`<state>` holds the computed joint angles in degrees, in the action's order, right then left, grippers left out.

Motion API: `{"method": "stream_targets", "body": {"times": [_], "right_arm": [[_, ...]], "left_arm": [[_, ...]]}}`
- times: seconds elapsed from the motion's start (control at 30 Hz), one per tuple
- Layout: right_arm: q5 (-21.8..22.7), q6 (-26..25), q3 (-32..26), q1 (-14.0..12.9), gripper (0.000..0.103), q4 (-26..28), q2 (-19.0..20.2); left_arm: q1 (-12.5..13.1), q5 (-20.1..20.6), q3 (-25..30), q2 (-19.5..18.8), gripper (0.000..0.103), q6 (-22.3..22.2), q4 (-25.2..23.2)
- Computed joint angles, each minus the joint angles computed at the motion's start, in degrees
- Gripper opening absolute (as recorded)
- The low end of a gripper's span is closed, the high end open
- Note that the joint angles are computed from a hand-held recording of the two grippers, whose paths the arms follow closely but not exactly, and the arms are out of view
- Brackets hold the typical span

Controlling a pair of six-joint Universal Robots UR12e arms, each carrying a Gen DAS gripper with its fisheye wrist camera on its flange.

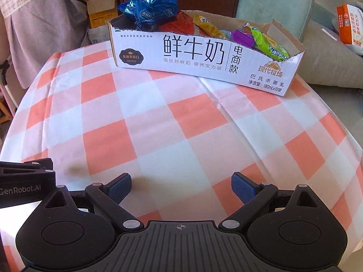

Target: Organize snacks

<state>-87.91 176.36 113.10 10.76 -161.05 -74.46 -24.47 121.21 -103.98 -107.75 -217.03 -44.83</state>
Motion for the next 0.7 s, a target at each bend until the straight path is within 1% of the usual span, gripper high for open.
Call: {"method": "stream_targets", "body": {"times": [0.03, 0.13, 0.2, 0.27, 0.3, 0.37, 0.43, 0.63, 0.7], "right_arm": [[-0.2, 1.15, 1.11, 0.26, 0.098, -3.31, 0.08], [-1.64, 2.65, 3.14, 1.09, 0.1, -10.42, 0.59], [-1.11, 3.57, 4.51, 1.32, 0.102, -15.48, 1.15], [-0.2, 4.63, 5.27, 1.38, 0.103, -18.69, 1.71], [0.67, 4.65, 5.53, 1.35, 0.103, -20.34, 2.08], [2.32, 2.24, 5.71, 1.33, 0.103, -23.4, 2.93], [4.63, 0.56, 5.7, 0.97, 0.103, -25.74, 3.74], [11.04, -4.88, 4.9, -0.04, 0.103, -28.36, 5.42], [12.4, -6.1, 4.69, -0.16, 0.103, -29.43, 5.99]], "left_arm": [[0.06, 0.11, -0.19, 0.1, 0.097, -0.32, -0.13], [0.47, 0.18, -0.94, 0.55, 0.097, -1.52, -0.04], [0.68, 0.71, -1.21, 0.68, 0.097, -2.28, -0.29], [0.85, 1.46, -1.36, 0.67, 0.097, -3.16, -0.63], [0.93, 1.55, -1.43, 0.74, 0.097, -3.51, -0.84], [1.05, 1.52, -1.5, 0.77, 0.097, -4.08, -1.18], [1.17, 1.58, -1.59, 0.79, 0.097, -4.59, -1.33], [1.55, 1.48, -1.56, 0.81, 0.097, -5.66, -2.31], [1.61, 1.61, -1.52, 0.82, 0.097, -6.16, -2.64]]}}
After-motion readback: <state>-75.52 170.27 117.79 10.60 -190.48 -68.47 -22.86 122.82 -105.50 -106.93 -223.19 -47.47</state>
